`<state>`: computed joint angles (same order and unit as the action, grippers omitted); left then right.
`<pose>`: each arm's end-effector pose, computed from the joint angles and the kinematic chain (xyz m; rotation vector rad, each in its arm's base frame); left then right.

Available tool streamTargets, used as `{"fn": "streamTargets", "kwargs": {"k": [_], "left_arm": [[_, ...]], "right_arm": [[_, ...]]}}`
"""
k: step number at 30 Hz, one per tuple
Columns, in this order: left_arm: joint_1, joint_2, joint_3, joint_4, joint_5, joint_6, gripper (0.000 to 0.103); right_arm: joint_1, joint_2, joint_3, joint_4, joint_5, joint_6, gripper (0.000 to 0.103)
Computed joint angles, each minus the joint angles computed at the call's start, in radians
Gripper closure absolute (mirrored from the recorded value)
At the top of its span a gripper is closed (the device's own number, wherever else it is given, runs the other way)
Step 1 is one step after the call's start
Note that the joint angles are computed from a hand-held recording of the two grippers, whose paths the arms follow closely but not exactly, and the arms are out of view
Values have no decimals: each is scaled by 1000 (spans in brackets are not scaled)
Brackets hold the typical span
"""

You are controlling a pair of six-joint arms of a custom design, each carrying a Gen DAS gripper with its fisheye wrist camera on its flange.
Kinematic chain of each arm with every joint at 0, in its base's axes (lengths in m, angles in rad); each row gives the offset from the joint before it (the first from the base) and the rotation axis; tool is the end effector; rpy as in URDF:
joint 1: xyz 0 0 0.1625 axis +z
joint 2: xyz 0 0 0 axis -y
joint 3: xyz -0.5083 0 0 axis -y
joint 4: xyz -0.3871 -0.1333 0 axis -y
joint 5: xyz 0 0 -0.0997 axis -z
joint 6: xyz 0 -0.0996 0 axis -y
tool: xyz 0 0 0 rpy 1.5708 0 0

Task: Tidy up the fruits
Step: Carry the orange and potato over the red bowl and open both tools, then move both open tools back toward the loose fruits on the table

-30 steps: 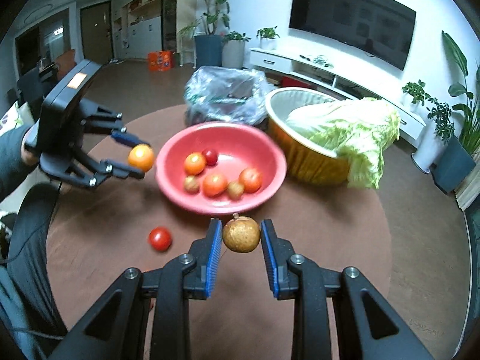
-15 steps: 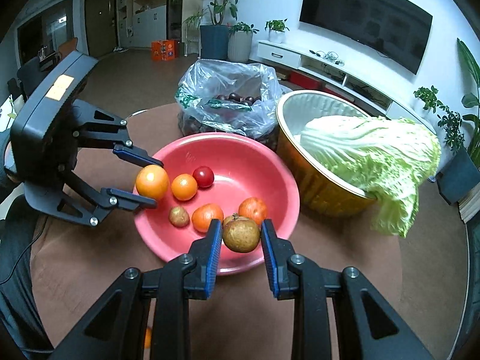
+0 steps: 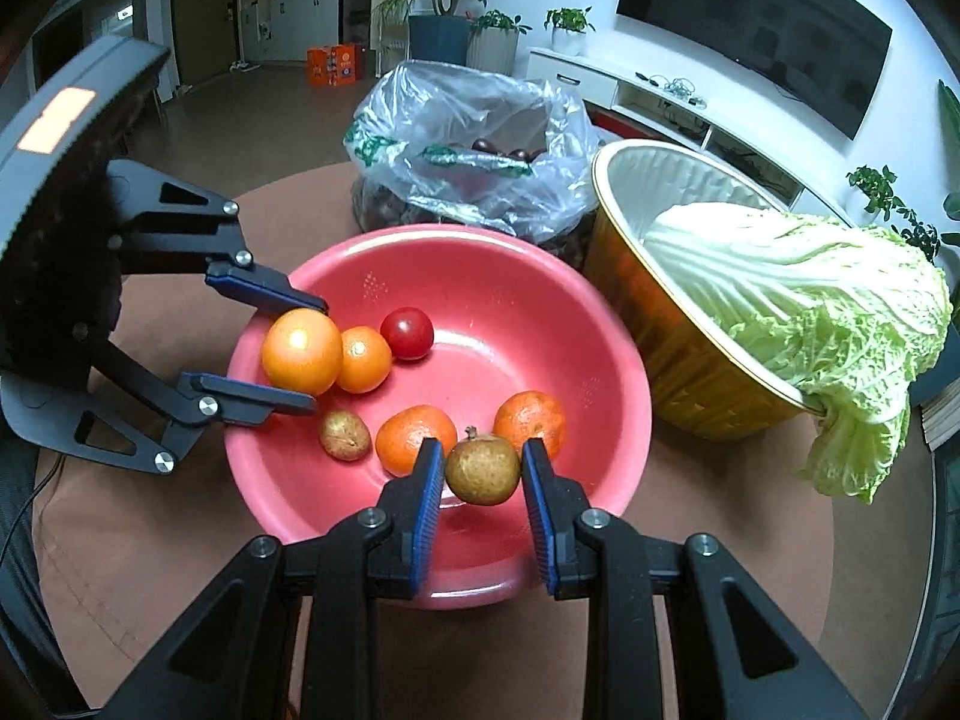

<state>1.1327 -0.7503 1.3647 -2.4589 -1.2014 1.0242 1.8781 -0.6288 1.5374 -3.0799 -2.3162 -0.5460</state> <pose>-0.1900 -0.8046 0.2235 1.7534 2.0589 -0.2105 0.2964 -0.7166 0.1521 0.6904 -2.1839 0.5931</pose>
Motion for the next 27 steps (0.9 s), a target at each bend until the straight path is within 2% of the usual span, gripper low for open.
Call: {"fn": "streamTargets", "kwargs": {"k": [2, 5, 6, 11, 14, 15, 17, 20, 25, 27], "left_arm": [[1, 2, 3, -15, 0, 2, 62], [3, 0, 8, -39, -4, -1, 45], [5, 0, 4, -35, -10, -8, 43], [5, -1, 9, -44, -11, -11, 41], [5, -4, 10, -46, -16, -20, 36], [6, -6, 12, -46, -19, -21, 36], [4, -11, 21, -54, -18, -20, 36], [2, -22, 36, -65, -23, -22, 32], [3, -64, 75, -95, -54, -41, 29], [5, -89, 100, -105, -76, -44, 23]], "right_arm": [[-2, 7, -9, 8, -11, -1, 74], [-6, 11, -17, 21, -17, 9, 74], [-7, 12, -18, 23, -18, 11, 74], [-13, 21, -23, 24, -26, 15, 74], [-17, 23, -23, 23, -35, 25, 73], [-17, 23, -22, 20, -37, 26, 72], [-17, 23, -18, 4, -42, 25, 60], [-17, 20, -17, -10, -33, 24, 52], [-2, 4, 19, -61, -38, 14, 50], [5, -18, 60, -111, -19, 12, 47]]}}
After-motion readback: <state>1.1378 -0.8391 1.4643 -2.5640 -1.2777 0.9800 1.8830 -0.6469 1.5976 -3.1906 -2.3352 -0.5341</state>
